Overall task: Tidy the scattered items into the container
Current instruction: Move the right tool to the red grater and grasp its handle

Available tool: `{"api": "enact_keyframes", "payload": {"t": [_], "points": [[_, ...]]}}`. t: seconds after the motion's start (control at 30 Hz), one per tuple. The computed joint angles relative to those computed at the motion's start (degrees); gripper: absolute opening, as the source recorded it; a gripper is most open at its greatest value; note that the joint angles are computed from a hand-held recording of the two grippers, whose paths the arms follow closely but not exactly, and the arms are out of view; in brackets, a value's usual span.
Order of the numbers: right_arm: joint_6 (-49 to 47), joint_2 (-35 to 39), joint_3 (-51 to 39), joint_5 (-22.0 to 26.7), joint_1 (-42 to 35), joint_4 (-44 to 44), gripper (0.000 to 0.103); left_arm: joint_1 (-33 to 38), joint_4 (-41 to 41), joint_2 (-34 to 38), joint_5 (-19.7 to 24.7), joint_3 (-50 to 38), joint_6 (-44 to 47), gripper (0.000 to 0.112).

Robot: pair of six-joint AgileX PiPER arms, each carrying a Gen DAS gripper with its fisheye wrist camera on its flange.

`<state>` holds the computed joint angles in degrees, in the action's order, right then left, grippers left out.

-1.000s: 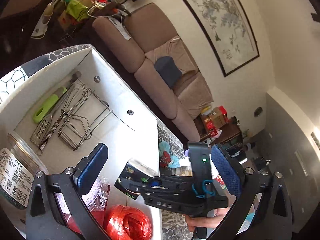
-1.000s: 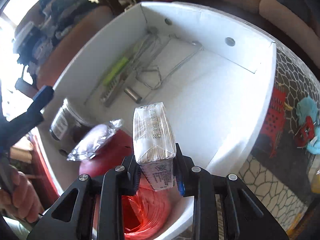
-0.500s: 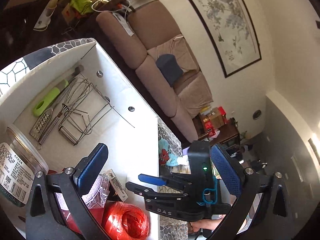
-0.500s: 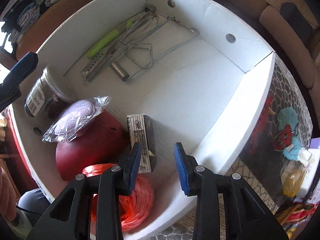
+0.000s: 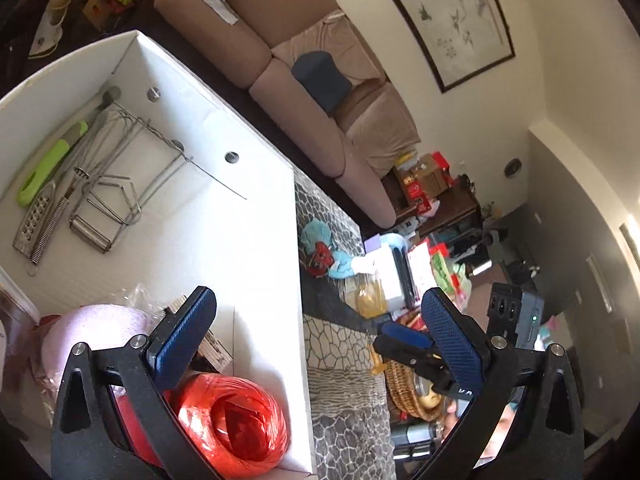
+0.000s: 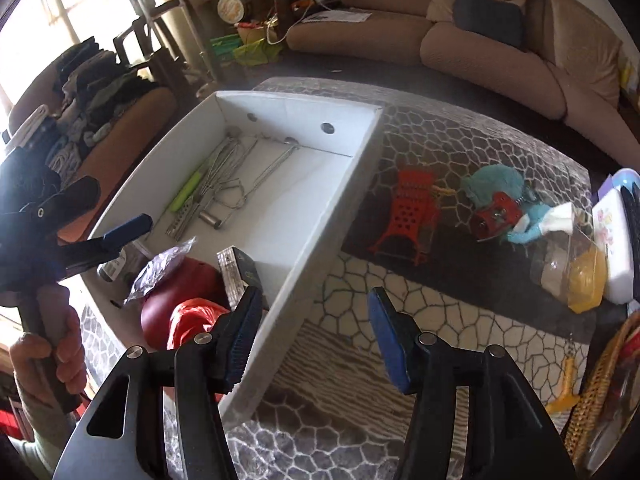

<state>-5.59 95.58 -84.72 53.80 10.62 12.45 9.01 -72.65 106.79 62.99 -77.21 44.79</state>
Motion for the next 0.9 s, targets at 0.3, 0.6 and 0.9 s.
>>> {"api": "enact_keyframes", "payload": {"t": [0.3,0.6,0.9], "points": [[-7.7,-7.1,11.8,-3.7,-15.3,6.3,0.064,-10.0,0.3,0.4,-0.1,1.0,0.7,0.103],[-12.8,2.3,11.8,-14.3,-15.3,11.4,0.074,-12.3,-1.0,-2.3,-6.4,4.8,1.3,0.103],[2.0,23.3,-8.7,-19.8,-4.3,-2.8,0.074,-8.9,-2.3,-0.9,-6.1,3.9,0.5,0.103]]}}
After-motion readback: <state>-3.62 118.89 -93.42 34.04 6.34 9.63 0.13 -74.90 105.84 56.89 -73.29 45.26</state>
